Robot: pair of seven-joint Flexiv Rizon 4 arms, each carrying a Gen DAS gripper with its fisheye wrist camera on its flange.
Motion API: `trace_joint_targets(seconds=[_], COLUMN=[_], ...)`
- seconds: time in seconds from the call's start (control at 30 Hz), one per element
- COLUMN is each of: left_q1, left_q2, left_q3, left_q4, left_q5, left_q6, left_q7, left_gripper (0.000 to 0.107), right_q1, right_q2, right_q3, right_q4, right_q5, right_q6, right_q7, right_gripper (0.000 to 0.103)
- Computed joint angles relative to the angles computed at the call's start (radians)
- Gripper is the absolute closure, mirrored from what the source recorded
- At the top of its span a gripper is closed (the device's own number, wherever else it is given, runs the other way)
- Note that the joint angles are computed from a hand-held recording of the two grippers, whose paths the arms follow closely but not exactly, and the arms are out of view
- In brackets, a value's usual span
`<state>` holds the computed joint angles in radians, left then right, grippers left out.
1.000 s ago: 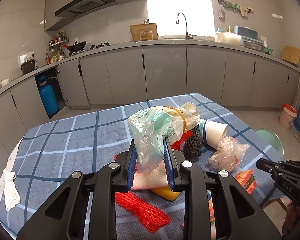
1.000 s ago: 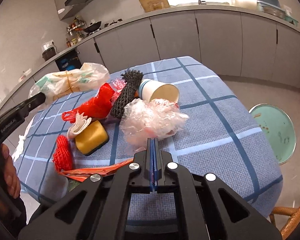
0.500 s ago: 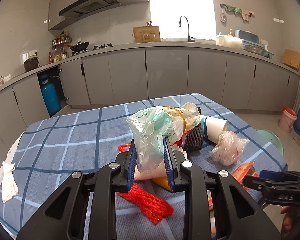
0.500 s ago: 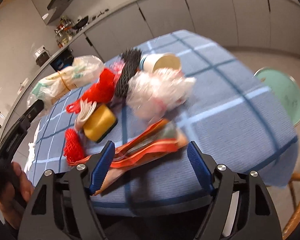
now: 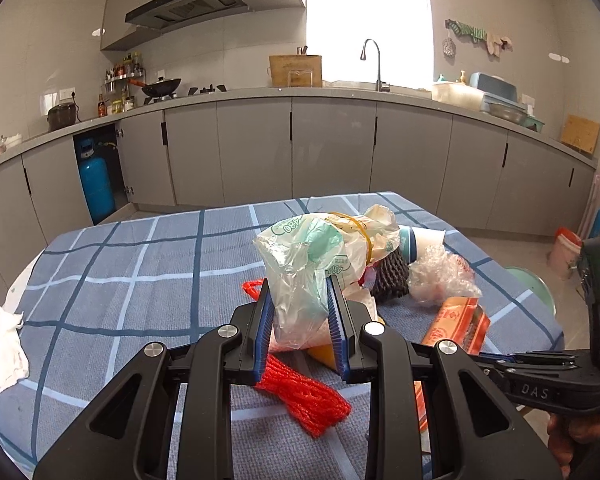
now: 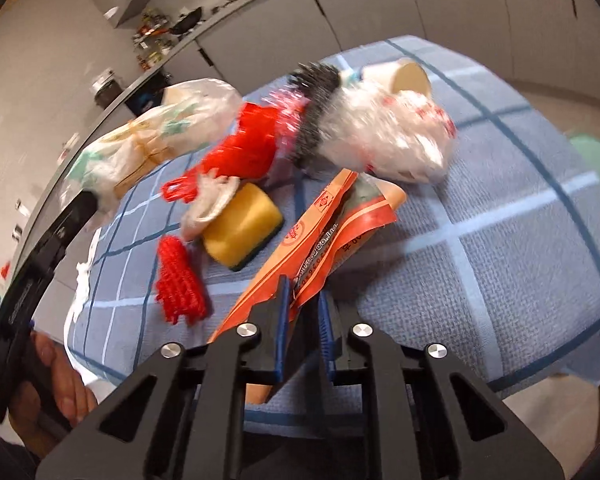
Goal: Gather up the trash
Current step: 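Grasp the orange snack wrappers with the right gripper and lift them, then carry both items to the green basin and open both grippers to drop them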
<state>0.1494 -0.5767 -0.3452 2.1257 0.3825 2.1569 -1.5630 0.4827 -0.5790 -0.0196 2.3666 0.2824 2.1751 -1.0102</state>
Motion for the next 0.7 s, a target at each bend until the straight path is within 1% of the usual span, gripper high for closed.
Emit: trace_joint_targets(seconds=[0.13, 0.2, 0.3, 0.47, 0.6, 0.7], left_q1=[0.0, 0.004, -0.006, -0.059, -0.097, -0.132], left_q2=[0.018, 0.031, 0.042, 0.045, 0.034, 0.017], left_q3=[0.007, 0.002, 0.0, -0.001, -0.025, -0.048], left_q4=[0.007, 0.004, -0.005, -0.032, -0.068, -0.103], left_q5=[-0.001, 0.003, 0.01, 0.006, 0.001, -0.009], left_q6=[0.018, 0.011, 0.005, -0.014, -0.045, -0.074], left_q7=[-0.01, -0.018, -0.017, 0.01, 0.039, 0.072], left_gripper=[0.08, 0.08, 0.08, 0.08, 0.08, 0.08], right_q1=[0.063, 0.093, 0.145, 0.12, 0.094, 0.022], right_q2=[0.04, 0.063, 0.097, 0.14, 0.172, 0.178], right_q3=[-0.027, -0.043, -0.08, -0.072, -0.084, -0.067], right_q4=[0.03, 0.039, 0.053, 0.083, 0.11, 0.13], right_q5=[0.045, 0.074, 0.145, 0.22, 0.291, 0.299], right_q6=[0.037, 0.047, 0.059, 0.105, 0.135, 0.167], right_q7=[-0.053, -0.089, -0.156, -0.21, -0.264, -0.266], right_gripper=[0.094, 0.097, 0.097, 0.097, 0.097, 0.097])
